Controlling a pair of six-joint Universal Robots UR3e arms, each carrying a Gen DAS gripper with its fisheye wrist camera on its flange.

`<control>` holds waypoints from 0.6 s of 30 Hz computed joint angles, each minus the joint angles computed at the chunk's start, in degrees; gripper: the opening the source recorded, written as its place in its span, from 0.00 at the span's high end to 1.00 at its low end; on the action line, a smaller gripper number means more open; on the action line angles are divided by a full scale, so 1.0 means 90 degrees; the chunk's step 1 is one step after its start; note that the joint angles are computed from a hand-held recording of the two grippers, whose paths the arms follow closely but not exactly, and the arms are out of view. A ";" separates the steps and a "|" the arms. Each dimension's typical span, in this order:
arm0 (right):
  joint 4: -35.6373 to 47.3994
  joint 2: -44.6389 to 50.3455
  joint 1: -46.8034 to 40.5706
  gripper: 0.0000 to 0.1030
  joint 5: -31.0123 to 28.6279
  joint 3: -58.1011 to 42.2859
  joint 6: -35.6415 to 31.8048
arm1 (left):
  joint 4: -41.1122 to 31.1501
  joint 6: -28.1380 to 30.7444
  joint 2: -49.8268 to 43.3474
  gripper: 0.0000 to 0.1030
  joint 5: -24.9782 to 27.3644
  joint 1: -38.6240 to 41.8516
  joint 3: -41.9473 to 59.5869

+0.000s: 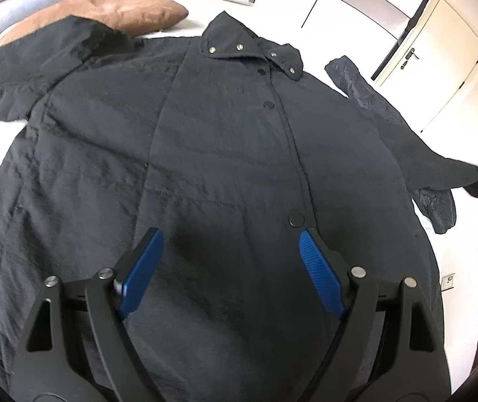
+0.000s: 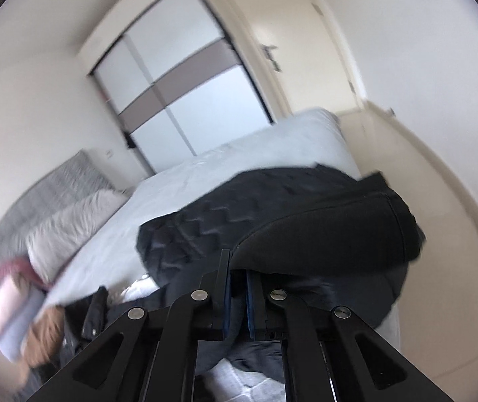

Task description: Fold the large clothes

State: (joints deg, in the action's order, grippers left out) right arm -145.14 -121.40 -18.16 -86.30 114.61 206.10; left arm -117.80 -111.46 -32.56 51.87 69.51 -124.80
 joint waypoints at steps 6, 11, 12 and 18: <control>-0.0372 0.1724 0.2606 0.94 -0.1927 -0.1628 -0.0031 | -0.0798 0.0645 0.0037 0.19 -0.0040 0.0568 0.0353; -0.0292 0.3169 0.4096 0.94 -0.2823 -0.3086 -0.0297 | -0.0993 0.0796 -0.0047 0.19 0.0017 0.0748 0.0467; -0.0224 0.3525 0.4416 0.94 -0.3002 -0.3466 -0.0395 | -0.1029 0.0820 -0.0071 0.19 0.0021 0.0788 0.0494; 0.0635 0.5373 0.5713 0.93 -0.3547 -0.5624 -0.1029 | -0.1194 0.0912 -0.0177 0.19 0.0055 0.0969 0.0608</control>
State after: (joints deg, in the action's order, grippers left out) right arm -139.42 -73.04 33.25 -118.22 63.99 196.84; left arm -128.55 -103.25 -34.15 52.36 78.23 -119.32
